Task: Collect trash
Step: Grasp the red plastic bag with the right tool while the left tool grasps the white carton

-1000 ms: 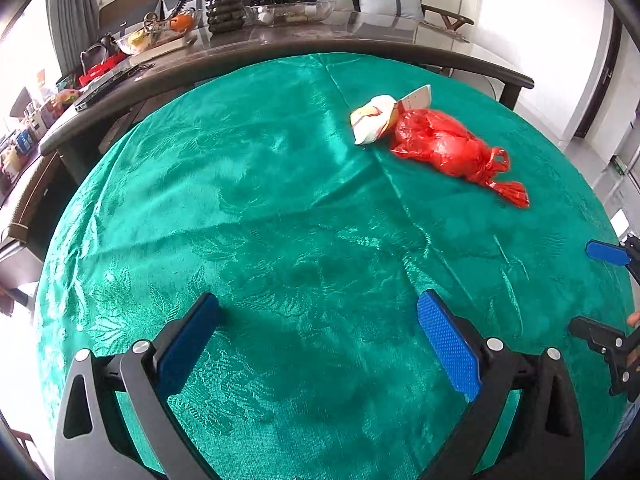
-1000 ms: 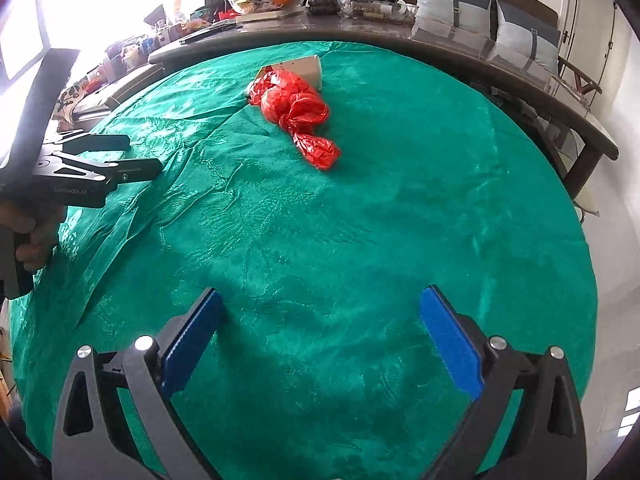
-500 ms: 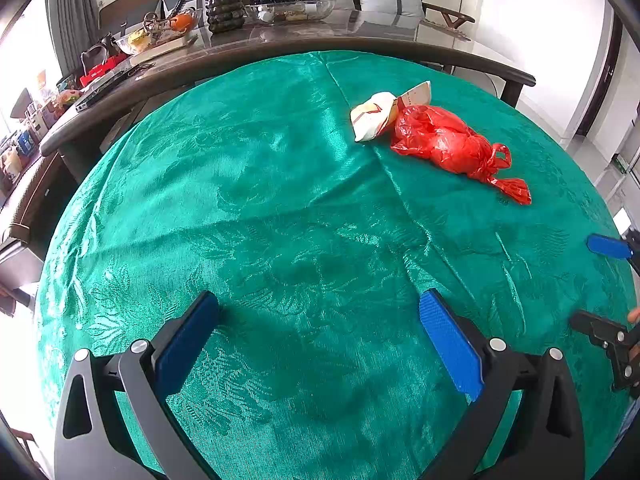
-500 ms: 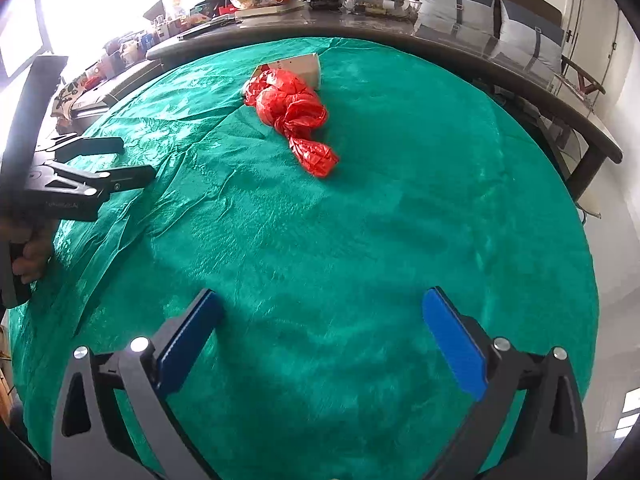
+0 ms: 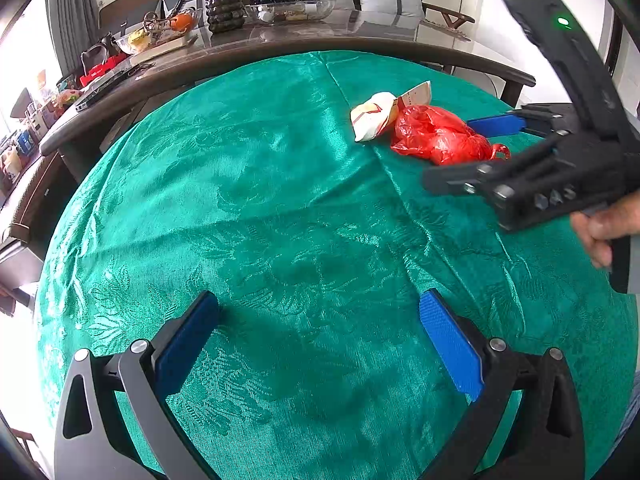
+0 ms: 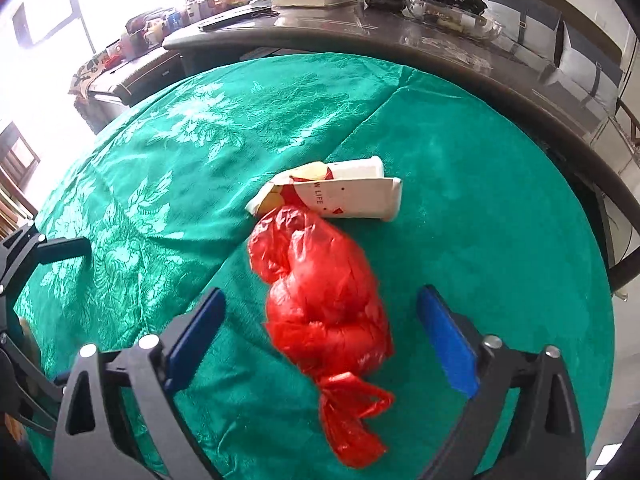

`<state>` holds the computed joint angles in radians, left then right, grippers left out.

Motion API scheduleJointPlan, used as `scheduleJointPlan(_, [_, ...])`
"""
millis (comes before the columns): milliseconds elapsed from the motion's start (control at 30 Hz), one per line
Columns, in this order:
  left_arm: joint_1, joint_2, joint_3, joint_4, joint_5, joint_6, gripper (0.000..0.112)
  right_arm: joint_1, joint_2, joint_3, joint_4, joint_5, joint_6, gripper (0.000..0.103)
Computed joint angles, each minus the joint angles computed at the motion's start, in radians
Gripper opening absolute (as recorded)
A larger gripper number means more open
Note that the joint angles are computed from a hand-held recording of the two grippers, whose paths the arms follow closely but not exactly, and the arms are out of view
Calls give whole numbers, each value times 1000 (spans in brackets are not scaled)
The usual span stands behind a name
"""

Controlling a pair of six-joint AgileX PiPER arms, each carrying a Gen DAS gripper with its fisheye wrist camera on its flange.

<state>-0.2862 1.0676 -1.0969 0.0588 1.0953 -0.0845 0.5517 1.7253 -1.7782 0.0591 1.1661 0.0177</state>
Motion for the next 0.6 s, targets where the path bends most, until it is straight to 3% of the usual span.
scheduleJointPlan(33, [0, 0, 0, 0, 1, 0, 99, -11, -20, 23, 7, -11, 17, 46])
scheduleJointPlan(200, [1, 0, 0, 0, 0, 1, 99, -76, -177, 192, -5, -17, 93, 46])
scheduleJointPlan(333, [1, 0, 0, 0, 0, 2, 99, -125, -360, 357, -87, 40, 198, 46])
scheduleJointPlan(467, [-1, -3, 2, 1, 0, -1, 99, -79, -557, 554, -163, 20, 292, 46])
scheduleJointPlan(600, [5, 55, -56, -46, 1, 109, 99, 3, -633, 627, -233, -13, 409, 47])
